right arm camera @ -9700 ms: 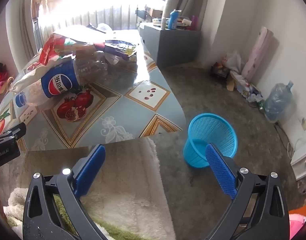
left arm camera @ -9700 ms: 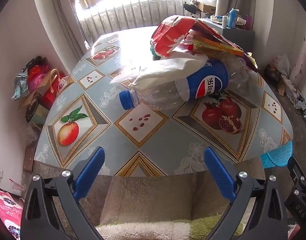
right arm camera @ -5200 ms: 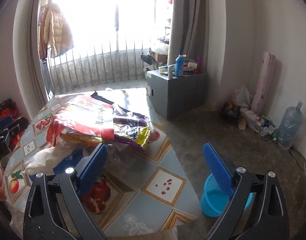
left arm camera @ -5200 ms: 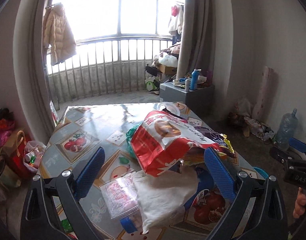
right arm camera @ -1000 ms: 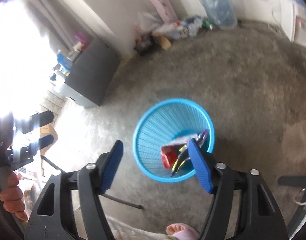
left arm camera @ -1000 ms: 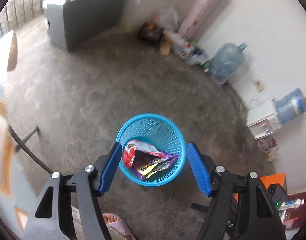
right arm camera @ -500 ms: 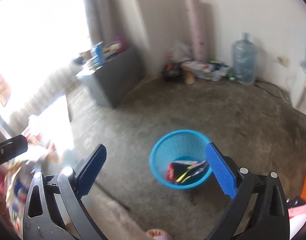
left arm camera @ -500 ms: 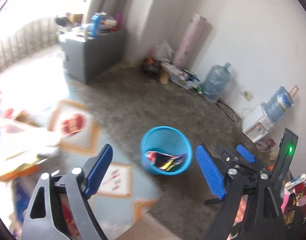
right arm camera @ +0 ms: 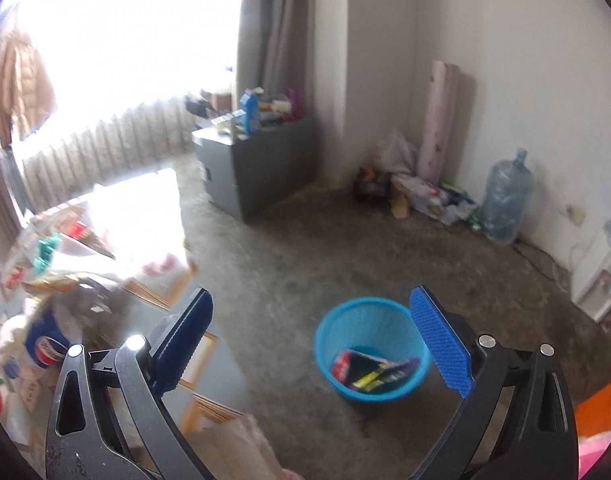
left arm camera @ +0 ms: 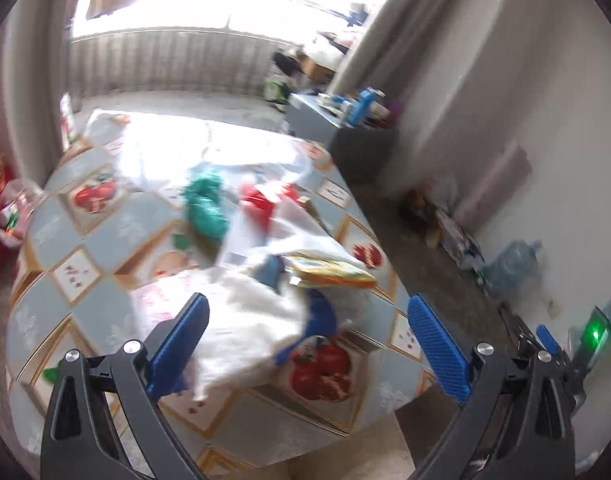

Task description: Collect trash

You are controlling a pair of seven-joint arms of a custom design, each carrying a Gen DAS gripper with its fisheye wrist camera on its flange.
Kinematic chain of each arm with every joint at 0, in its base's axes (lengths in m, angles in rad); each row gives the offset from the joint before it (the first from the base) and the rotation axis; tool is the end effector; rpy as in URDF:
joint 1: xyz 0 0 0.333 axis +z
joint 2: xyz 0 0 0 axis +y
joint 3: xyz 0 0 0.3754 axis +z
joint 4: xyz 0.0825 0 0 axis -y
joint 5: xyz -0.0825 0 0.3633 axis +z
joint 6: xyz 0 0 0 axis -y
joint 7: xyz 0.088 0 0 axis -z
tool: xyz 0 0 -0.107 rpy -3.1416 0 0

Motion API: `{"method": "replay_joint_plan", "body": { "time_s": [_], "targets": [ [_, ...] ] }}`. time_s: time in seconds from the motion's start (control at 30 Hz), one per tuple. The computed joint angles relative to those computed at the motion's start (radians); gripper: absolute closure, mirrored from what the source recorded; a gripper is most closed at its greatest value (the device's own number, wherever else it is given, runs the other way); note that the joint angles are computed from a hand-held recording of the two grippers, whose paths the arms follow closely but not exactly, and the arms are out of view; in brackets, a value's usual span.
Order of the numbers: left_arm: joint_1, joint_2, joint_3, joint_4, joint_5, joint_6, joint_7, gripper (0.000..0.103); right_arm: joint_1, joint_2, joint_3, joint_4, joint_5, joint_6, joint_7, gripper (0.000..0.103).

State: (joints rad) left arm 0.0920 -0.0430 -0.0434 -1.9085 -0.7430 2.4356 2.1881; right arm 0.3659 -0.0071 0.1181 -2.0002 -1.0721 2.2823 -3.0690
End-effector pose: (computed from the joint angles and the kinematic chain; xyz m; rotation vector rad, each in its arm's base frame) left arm 0.5694 0.0255 0.6430 -1.7816 2.0330 -1.1417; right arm 0.5096 0.2447 0.5691 -1.2121 2.1283 -1.0431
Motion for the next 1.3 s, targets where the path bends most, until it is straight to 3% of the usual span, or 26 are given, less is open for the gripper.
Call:
{"method": "replay_joint_plan", "body": {
  "time_s": [0.13,0.37,0.47,0.6,0.7,0.77,0.83,0.93,1.03,1.23,1.3],
  "targets": [
    [0.032,0.008,0.031,0.014,-0.086,-0.015,0.042,0.006,-0.039,-0.037,-0.022,-0.058,-0.132,0.245,0.132,0.008],
    [0.042,0.019,0.025,0.014,-0.208,0.006,0.208,0.006,-0.049,0.006,-0.018,-0.012,-0.159,0.344,0.144,0.008],
    [0.034,0.042,0.01,0.027,-0.253,0.013,0.291,0.006,-0.05,0.04,-0.03,0.019,-0.113,0.42,0.099,0.009],
    [0.02,0.09,-0.017,0.065,-0.266,0.042,0.337,0.006,-0.051,0.115,-0.051,0.085,0.002,0.548,-0.013,0.018],
    [0.015,0.141,-0.038,0.111,-0.246,0.057,0.328,0.006,-0.057,0.171,-0.048,0.122,0.184,0.631,-0.2,0.025],
    [0.017,0.179,-0.05,0.147,-0.226,0.048,0.309,0.006,-0.103,0.213,-0.001,0.139,0.38,0.692,-0.383,0.029],
    [0.019,0.21,-0.061,0.173,-0.196,0.039,0.281,0.006,-0.182,0.26,0.098,0.161,0.584,0.725,-0.584,0.033],
    [0.022,0.272,-0.069,0.237,-0.107,-0.014,0.179,0.016,-0.303,0.327,0.258,0.203,0.811,0.721,-0.809,0.037],
    [0.031,0.33,-0.078,0.302,-0.038,-0.08,0.073,0.03,-0.406,0.396,0.397,0.25,0.985,0.675,-0.949,0.04],
    [0.062,0.372,-0.109,0.348,-0.03,-0.143,0.007,0.045,-0.5,0.522,0.54,0.351,1.214,0.565,-1.109,0.04],
    [0.063,0.38,-0.112,0.356,-0.019,-0.15,-0.009,0.049,-0.503,0.554,0.553,0.379,1.266,0.545,-1.134,0.04]
  ]
}}
